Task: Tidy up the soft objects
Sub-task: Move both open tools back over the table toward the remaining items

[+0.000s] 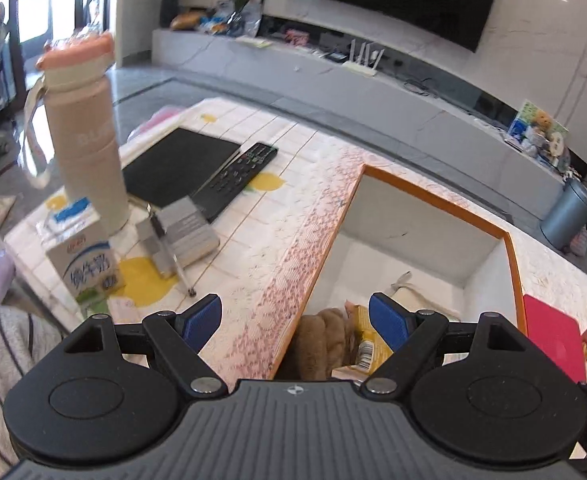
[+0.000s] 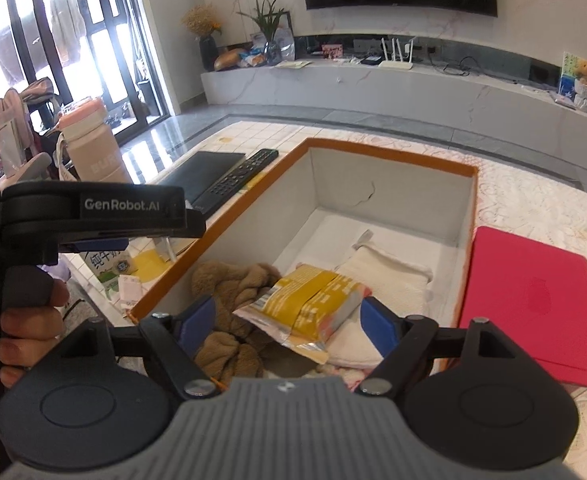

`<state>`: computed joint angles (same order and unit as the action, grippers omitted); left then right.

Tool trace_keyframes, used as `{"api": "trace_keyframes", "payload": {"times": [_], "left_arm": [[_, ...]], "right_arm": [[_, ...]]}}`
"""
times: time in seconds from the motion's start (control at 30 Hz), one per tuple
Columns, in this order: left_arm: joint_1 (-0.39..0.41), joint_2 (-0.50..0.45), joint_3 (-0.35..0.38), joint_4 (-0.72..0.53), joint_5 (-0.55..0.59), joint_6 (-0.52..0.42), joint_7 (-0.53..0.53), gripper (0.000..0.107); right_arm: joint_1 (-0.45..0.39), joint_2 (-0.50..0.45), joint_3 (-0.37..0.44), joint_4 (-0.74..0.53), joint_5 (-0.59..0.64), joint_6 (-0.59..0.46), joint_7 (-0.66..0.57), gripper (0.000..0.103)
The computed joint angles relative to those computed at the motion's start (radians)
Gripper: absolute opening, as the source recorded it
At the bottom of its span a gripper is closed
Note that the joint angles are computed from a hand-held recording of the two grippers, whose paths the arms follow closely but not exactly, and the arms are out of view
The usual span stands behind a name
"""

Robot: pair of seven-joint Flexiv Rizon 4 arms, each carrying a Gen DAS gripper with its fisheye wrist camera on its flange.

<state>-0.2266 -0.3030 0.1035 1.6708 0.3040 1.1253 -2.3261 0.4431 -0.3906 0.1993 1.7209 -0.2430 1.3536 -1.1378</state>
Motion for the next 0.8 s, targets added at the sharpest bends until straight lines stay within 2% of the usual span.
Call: {"api": "trace_keyframes", "payload": {"times": [0.1, 0.27, 0.33, 0.4, 0.53, 0.63, 0.7, 0.8], "left_arm": [[0.013, 0.008, -0.019, 0.009, -0.049, -0.007, 0.012, 0.098], [-0.015, 0.003, -0.018, -0.034, -0.034, -0.054, -0.019, 0.098], [-0.038, -0.003, -0.013, -0.068, -0.009, -0.102, -0.058, 0.098], [-0.067, -0.014, -0.009, -0.112, 0.036, -0.154, -0.104, 0.098], [-0.102, -0.041, -0.029, -0.184, 0.090, -0.209, -0.126, 0.098], [-0.121, -0.069, -0.048, -0.233, 0.089, -0.226, -0.116, 0.098], [-0.136, -0.092, -0.057, -0.268, 0.080, -0.232, -0.111, 0.098], [-0.162, -0.130, -0.065, -0.327, 0.066, -0.241, -0.105, 0.098]], "right_arm": [[0.021, 0.020, -0.043, 0.003, -0.035, -0.037, 0.057, 0.079], [-0.065, 0.025, 0.044, -0.052, 0.089, -0.125, -0.027, 0.079], [-0.108, 0.020, 0.093, -0.117, 0.174, -0.266, -0.106, 0.080], [-0.125, 0.014, 0.102, -0.180, 0.245, -0.393, -0.155, 0.080], [-0.135, 0.033, 0.080, -0.195, 0.321, -0.418, -0.227, 0.088], [-0.149, 0.056, 0.061, -0.187, 0.359, -0.404, -0.257, 0.088], [-0.151, 0.075, 0.036, -0.174, 0.350, -0.397, -0.247, 0.088], [-0.145, 0.098, -0.020, -0.149, 0.265, -0.400, -0.193, 0.089]]}}
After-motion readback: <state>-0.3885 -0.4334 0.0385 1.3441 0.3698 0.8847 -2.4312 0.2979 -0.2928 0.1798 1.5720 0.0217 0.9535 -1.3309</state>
